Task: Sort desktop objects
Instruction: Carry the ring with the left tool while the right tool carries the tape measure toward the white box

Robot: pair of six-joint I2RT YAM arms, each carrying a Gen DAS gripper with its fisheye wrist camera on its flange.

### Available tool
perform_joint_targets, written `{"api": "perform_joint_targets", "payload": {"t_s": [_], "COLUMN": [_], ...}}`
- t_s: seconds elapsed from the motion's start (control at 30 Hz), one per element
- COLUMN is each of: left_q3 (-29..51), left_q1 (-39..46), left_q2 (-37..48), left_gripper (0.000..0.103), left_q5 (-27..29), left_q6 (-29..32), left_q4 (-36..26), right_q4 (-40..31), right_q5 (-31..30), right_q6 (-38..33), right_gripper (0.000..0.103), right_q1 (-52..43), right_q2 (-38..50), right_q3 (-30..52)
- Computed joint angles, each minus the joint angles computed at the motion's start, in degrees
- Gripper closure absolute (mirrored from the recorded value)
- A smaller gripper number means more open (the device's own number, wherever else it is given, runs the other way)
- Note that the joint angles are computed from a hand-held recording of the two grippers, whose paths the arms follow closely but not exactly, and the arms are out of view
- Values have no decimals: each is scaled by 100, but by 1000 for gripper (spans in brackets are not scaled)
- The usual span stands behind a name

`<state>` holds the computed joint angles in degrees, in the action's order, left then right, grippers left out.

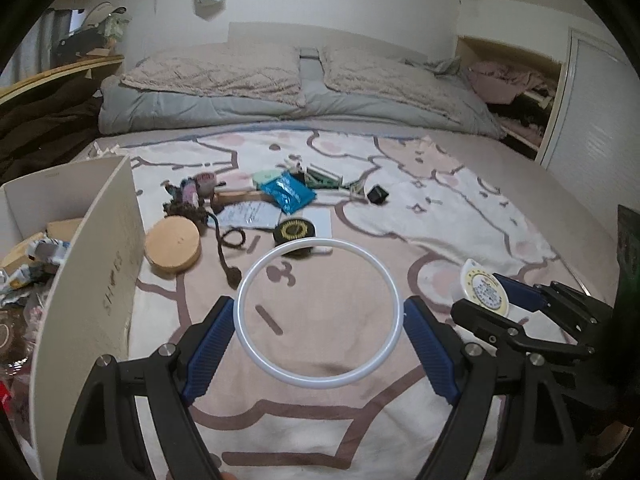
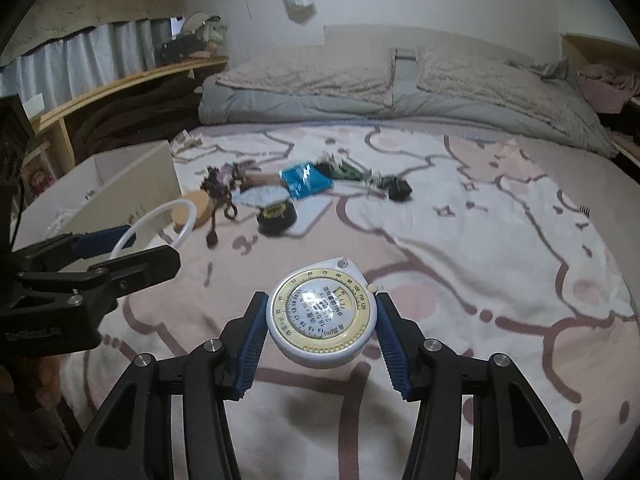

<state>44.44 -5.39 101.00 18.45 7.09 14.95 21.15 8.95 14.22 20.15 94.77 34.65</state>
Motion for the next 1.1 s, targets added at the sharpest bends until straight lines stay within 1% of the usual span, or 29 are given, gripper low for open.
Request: {"api": "perform_joint_targets", "payload": {"t_s": [0.13, 0.2, 0.33, 0.47, 0.57, 0.63, 0.73, 0.9, 1.1], "left_q3": [-92, -120, -185, -194, -167, -140, -81, -64, 58], "left_q1": [68, 167, 280, 571, 779, 955, 1240, 1685, 2269], "left_q2": [-224, -343, -613, -866, -981, -1078, -1211, -1466, -1531], "left_gripper": [18, 18, 18, 18, 18, 18, 18, 18, 18], "left_q5": [-12, 81, -18, 194, 298, 380, 599, 713, 945], "left_q6": [0, -15, -7, -36, -14, 41, 98, 186, 245], "left_q4": [72, 50, 8, -68, -114, -217, -377, -389, -434], "right_q4": [-135, -199, -352, -490, -520, -538, -553, -596, -677], "right_q5": [118, 165, 270, 407, 327, 205, 238, 284, 354], "right_q6": [-37, -42, -90, -184, -136, -77, -54, -63, -106], "right_gripper": [49, 49, 49, 49, 49, 49, 49, 49, 49], "right_q1": [106, 163, 330, 555, 667, 749, 936, 1207, 1505], "right_q2": [-293, -413, -634, -753, -811, -796, -742, -654, -556], "right_q3": [18, 28, 117, 296, 409, 533, 706, 1025, 1363]}}
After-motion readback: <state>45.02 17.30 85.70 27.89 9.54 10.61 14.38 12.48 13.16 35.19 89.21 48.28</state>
